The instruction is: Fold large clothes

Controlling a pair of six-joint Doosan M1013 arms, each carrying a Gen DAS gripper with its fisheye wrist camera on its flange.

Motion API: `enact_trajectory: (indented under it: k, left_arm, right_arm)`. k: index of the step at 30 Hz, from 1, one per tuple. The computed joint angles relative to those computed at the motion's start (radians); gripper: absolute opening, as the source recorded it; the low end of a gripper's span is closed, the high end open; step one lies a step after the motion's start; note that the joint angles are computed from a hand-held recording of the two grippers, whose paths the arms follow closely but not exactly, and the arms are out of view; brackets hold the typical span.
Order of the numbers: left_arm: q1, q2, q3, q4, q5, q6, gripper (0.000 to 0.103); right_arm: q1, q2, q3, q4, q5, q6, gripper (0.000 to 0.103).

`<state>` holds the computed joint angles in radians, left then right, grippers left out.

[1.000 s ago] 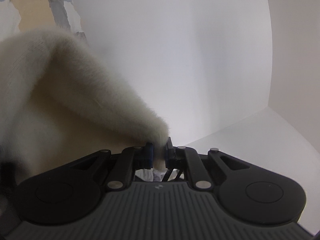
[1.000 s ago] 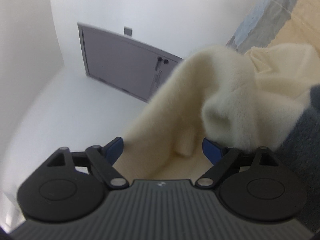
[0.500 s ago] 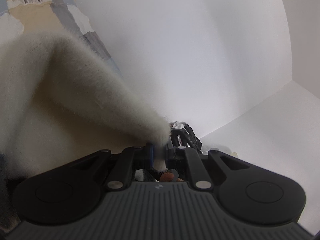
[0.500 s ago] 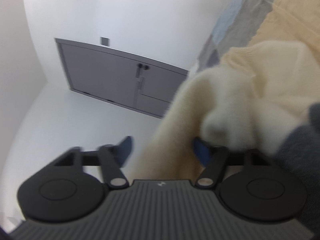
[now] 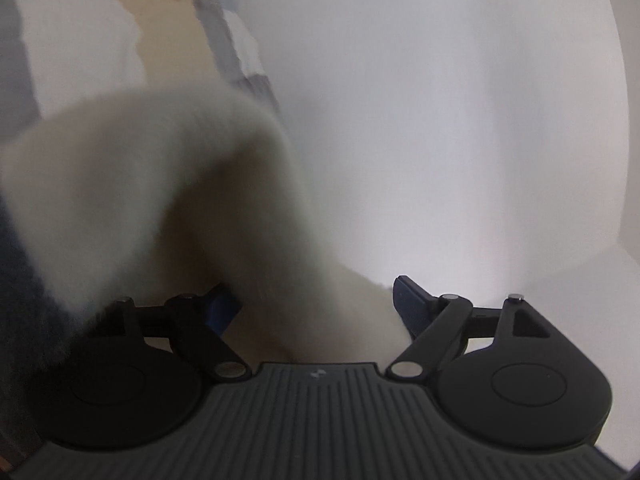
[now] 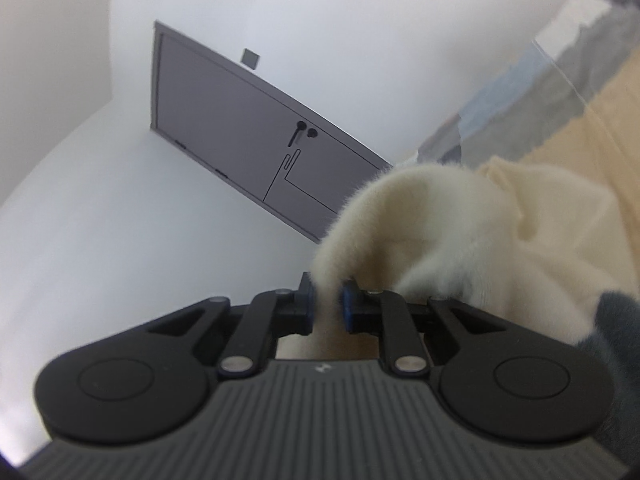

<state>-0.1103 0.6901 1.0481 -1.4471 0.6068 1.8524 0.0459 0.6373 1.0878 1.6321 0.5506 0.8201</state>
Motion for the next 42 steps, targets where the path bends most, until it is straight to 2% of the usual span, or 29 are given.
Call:
enact_trajectory:
  k: [3,6,7,9,10,11,12,13,14,18,22,25,30,35,39,42]
  left_arm:
    - [0.008,0.007,0.023,-0.102,-0.012,-0.011,0.084]
    - [0.011,0.012,0.023,-0.094,-0.028,-0.055,0.082]
    - [0.009,0.016,0.017,-0.075,-0.038,-0.076,0.078]
    - [0.002,0.012,0.024,-0.011,-0.052,-0.130,0.068]
    - [0.004,0.016,0.014,0.048,-0.052,-0.183,0.057]
    - [0.012,0.023,-0.008,0.116,-0.042,-0.242,0.041]
    - [0.013,0.029,-0.027,0.174,-0.037,-0.287,0.036]
    - [0.011,0.038,-0.043,0.209,-0.037,-0.308,0.023]
    - [0.009,0.034,-0.040,0.220,-0.042,-0.303,0.017]
    - [0.001,0.006,-0.021,0.168,-0.071,-0.165,0.013]
    - [-0.003,-0.019,-0.032,0.048,-0.084,0.040,0.012]
    - [-0.007,-0.023,-0.077,0.110,-0.066,0.050,0.012]
    - [-0.012,-0.051,-0.116,0.076,-0.047,0.111,0.012]
    - [-0.022,-0.088,-0.163,0.076,-0.052,0.138,0.012]
    - [-0.033,-0.067,-0.281,0.115,-0.084,0.080,0.012]
    - [-0.042,-0.017,-0.437,0.202,-0.088,-0.008,0.012]
  right_arm:
    - [0.001,-0.022,0.022,-0.021,-0.009,-0.032,0.017]
    - [0.004,-0.040,0.038,-0.063,-0.022,-0.052,0.017]
    - [0.005,-0.044,0.042,-0.073,-0.024,-0.057,0.017]
    - [0.006,-0.050,0.049,-0.084,-0.030,-0.061,0.016]
    - [0.007,-0.052,0.051,-0.093,-0.035,-0.061,0.016]
    - [0.008,-0.055,0.054,-0.102,-0.041,-0.063,0.016]
    - [0.011,-0.060,0.056,-0.144,-0.056,-0.043,0.016]
    - [0.016,-0.066,0.055,-0.223,-0.077,0.008,0.016]
    - [0.019,-0.071,0.057,-0.265,-0.091,0.030,0.016]
    - [0.023,-0.092,0.076,-0.295,-0.121,0.036,0.015]
    - [0.015,-0.127,0.118,-0.171,-0.131,-0.058,0.015]
    - [0.006,-0.156,0.134,-0.126,-0.128,-0.116,0.015]
    - [-0.005,-0.200,0.138,-0.042,-0.132,-0.209,0.015]
    - [-0.011,-0.236,0.103,-0.052,-0.149,-0.224,0.015]
    - [-0.010,-0.247,0.025,-0.117,-0.155,-0.222,0.015]
    - [-0.005,-0.229,-0.090,-0.293,-0.179,-0.090,0.015]
